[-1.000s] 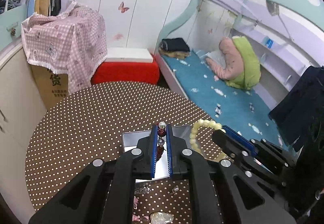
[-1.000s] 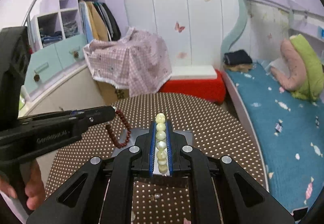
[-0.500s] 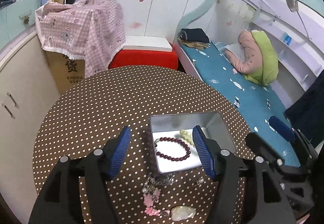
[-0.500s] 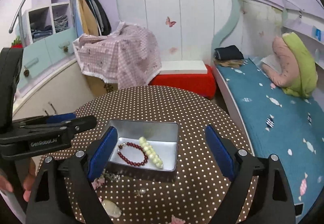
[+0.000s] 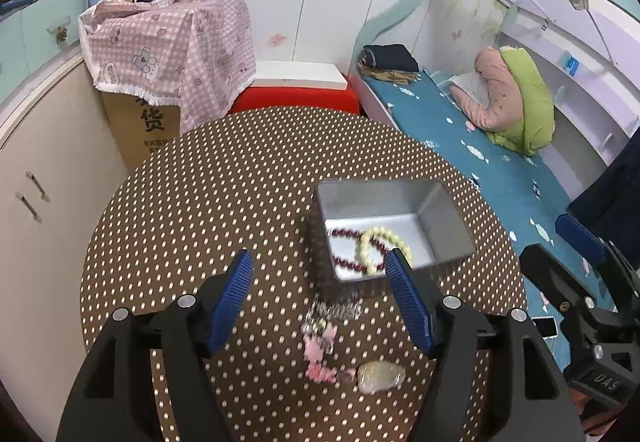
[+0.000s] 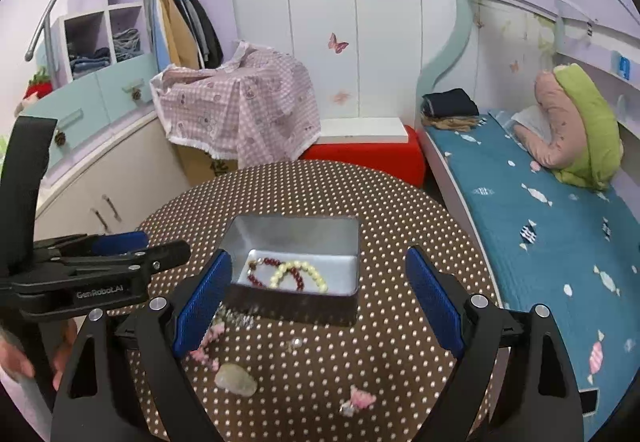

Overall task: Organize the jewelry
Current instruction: 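Move the right tool back to the pale jade pendant and grasp it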

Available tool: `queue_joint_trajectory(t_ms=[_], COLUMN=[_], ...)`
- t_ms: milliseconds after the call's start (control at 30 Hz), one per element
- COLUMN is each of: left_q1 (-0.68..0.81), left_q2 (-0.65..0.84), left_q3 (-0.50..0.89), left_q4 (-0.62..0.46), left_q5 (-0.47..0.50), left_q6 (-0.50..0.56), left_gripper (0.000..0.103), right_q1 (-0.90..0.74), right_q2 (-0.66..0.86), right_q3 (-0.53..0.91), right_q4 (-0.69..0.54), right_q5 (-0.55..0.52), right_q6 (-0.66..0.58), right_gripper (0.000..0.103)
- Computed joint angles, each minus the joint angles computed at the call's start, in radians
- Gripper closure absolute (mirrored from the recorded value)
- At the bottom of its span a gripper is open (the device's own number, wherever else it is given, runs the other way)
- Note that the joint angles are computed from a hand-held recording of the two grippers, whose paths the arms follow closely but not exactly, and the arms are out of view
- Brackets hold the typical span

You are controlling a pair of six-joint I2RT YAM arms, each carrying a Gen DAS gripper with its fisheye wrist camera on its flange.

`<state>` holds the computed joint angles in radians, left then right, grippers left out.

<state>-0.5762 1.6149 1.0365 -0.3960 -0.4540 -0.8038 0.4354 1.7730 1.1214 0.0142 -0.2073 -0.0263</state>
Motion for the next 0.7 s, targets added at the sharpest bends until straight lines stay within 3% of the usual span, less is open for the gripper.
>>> queue_joint_trajectory(t_ms=[400,700], left_q1=[-0.109,-0.155], left_q2=[-0.096,-0.175], left_q3=[-0.169,-0.290], left_q4=[-0.050,-0.099], left_q5=[-0.018,-0.044], left_q6=[-0.133,-0.247], left_gripper=[0.036,0.030], right_q1=[0.058,0.118], right_q2=[-0.060,0.021], right_q3=[-0.188,-0.207], right_q4=[0.030,0.020], right_q5=[0.024,0.049], right_q6=[0.031,0.027], right_gripper=[0.017,0.017])
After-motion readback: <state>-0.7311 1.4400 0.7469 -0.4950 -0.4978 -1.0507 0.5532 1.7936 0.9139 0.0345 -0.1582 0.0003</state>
